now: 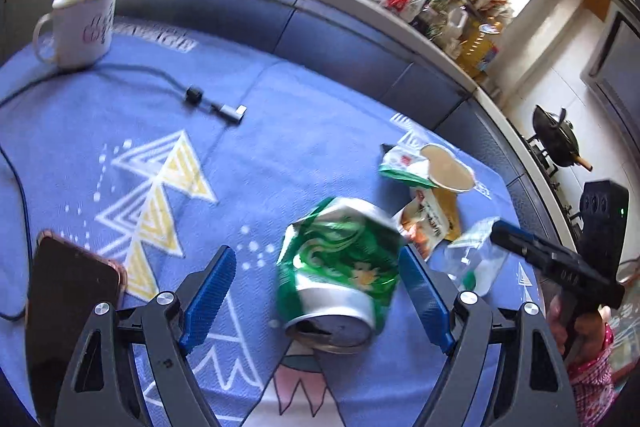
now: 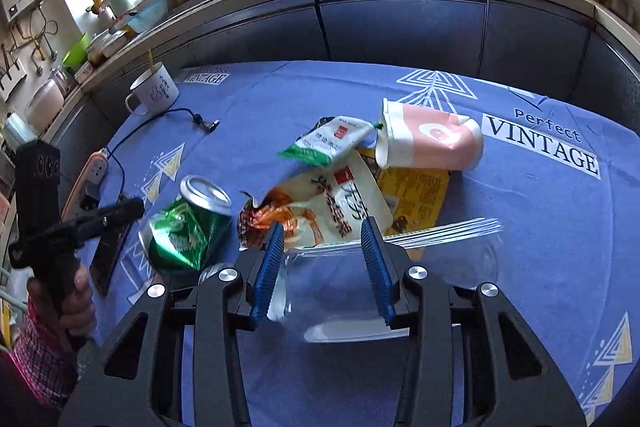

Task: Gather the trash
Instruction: 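Return both tools to the table and reach toward the remaining trash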

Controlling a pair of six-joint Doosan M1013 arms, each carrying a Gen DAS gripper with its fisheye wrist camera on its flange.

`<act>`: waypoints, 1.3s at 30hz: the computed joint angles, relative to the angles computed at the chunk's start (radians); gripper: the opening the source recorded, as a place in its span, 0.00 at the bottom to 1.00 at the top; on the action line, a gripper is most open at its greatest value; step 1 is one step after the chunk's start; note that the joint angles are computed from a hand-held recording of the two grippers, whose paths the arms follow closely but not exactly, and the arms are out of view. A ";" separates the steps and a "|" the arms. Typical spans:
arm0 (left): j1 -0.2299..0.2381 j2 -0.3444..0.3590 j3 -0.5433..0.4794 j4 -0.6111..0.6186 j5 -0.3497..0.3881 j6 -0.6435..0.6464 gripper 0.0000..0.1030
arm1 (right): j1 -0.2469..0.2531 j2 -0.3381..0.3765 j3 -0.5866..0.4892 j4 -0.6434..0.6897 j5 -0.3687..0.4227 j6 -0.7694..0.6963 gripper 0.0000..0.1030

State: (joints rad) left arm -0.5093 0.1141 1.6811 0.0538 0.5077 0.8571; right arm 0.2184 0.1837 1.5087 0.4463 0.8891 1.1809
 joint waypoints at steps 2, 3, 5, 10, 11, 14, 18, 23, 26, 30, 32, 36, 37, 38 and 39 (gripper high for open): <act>-0.007 -0.002 -0.013 -0.014 -0.007 0.053 0.81 | -0.023 -0.030 0.025 0.028 0.042 -0.030 0.39; -0.011 -0.001 -0.022 -0.034 -0.011 0.092 0.81 | -0.035 -0.041 0.036 0.041 0.063 -0.033 0.39; -0.021 0.009 -0.048 -0.044 -0.007 0.144 0.81 | -0.060 -0.056 0.054 0.063 0.084 -0.024 0.39; -0.016 0.071 -0.148 -0.140 0.052 0.316 0.81 | -0.128 -0.072 0.069 0.180 0.030 0.004 0.41; -0.013 0.089 -0.173 -0.157 0.072 0.355 0.82 | -0.134 -0.066 0.059 0.184 0.013 0.018 0.43; -0.006 0.160 -0.277 -0.161 0.190 0.405 0.82 | -0.152 -0.027 0.016 0.232 -0.005 0.048 0.43; 0.027 0.256 -0.397 -0.274 0.336 0.436 0.82 | -0.143 0.042 -0.061 0.179 -0.022 0.124 0.43; 0.031 0.312 -0.469 -0.281 0.406 0.422 0.82 | -0.138 0.110 -0.118 0.198 0.007 0.128 0.43; 0.030 0.352 -0.524 -0.264 0.473 0.408 0.82 | -0.138 0.133 -0.129 0.220 0.007 0.133 0.43; 0.027 0.347 -0.524 -0.247 0.469 0.362 0.79 | -0.163 0.111 -0.068 0.427 -0.057 -0.021 0.43; 0.018 0.317 -0.490 -0.226 0.431 0.350 0.79 | -0.182 0.095 -0.030 0.585 -0.081 -0.149 0.43; -0.001 0.242 -0.393 -0.232 0.354 0.328 0.79 | -0.200 0.095 -0.031 0.783 -0.087 -0.286 0.43; -0.008 0.228 -0.375 -0.237 0.339 0.327 0.79 | -0.199 0.098 -0.044 0.796 -0.091 -0.299 0.43; -0.018 0.211 -0.354 -0.240 0.324 0.326 0.79 | -0.198 0.098 -0.054 0.796 -0.091 -0.304 0.43; -0.026 0.200 -0.340 -0.239 0.316 0.328 0.79 | -0.198 0.096 -0.065 0.786 -0.091 -0.301 0.43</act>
